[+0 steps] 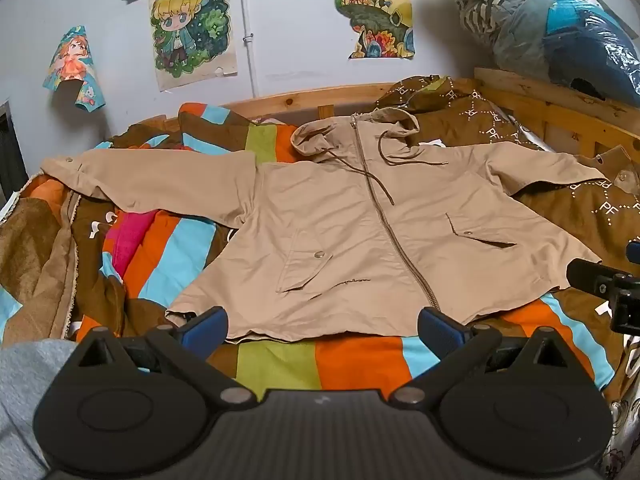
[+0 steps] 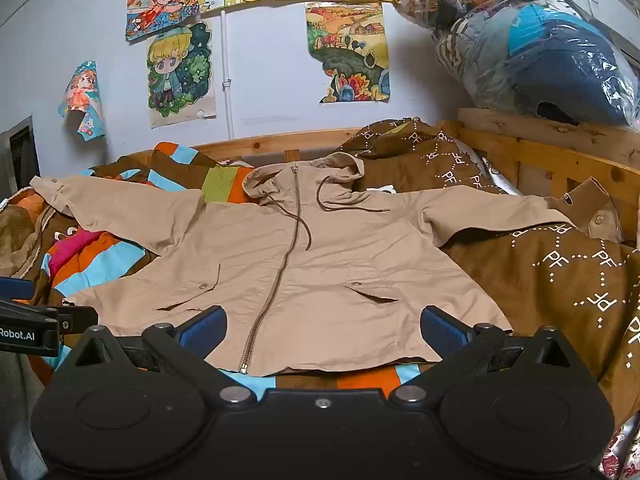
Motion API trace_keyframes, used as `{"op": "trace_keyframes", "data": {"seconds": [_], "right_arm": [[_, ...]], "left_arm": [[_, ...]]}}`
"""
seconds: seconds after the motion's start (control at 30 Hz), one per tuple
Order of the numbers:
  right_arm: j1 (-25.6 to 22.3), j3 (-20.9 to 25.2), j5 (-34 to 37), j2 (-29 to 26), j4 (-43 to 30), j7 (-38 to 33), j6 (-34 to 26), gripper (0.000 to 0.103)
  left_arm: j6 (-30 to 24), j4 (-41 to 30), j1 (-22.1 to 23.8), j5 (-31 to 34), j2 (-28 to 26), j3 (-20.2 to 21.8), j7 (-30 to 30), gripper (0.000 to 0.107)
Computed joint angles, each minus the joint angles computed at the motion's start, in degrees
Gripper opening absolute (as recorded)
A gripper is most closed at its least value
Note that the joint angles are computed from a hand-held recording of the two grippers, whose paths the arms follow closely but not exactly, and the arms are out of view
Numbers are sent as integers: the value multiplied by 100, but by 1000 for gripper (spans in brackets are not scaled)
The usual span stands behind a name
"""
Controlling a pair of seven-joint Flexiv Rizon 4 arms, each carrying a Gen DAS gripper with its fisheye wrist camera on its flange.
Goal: Fold large clothes
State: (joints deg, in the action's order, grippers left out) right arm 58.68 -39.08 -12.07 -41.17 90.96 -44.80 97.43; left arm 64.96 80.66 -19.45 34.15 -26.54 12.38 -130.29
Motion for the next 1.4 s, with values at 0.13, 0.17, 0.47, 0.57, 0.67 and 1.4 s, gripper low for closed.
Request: {"op": "trace_keyframes", "data": {"seconds": [0.13,0.17,0.47,0.57,0.67,1.4], "right_arm": [[3,-4,7,-2,1,-3,7,102],[3,-4,9,-3,0,-6,6,102],[2,0,21,-3,0,-10,7,102],[3,0,23,-3,0,-13,6,102],[-1,8,24,0,-1,-12,3,102],[5,7,37,6,12,-8,10,102]], "left_arm": [[-19,7,1,-5,9,-8,3,103],[-18,14,2,-6,14,-10,0,103],[-74,-49,21,-30,-23,-46,34,103],[-72,-51,19,-43,-25,-43,43,103],[-82,-54,17,-55,-24,-42,53,103],[-85,-50,18,-80,-22,-40,76,103]]}}
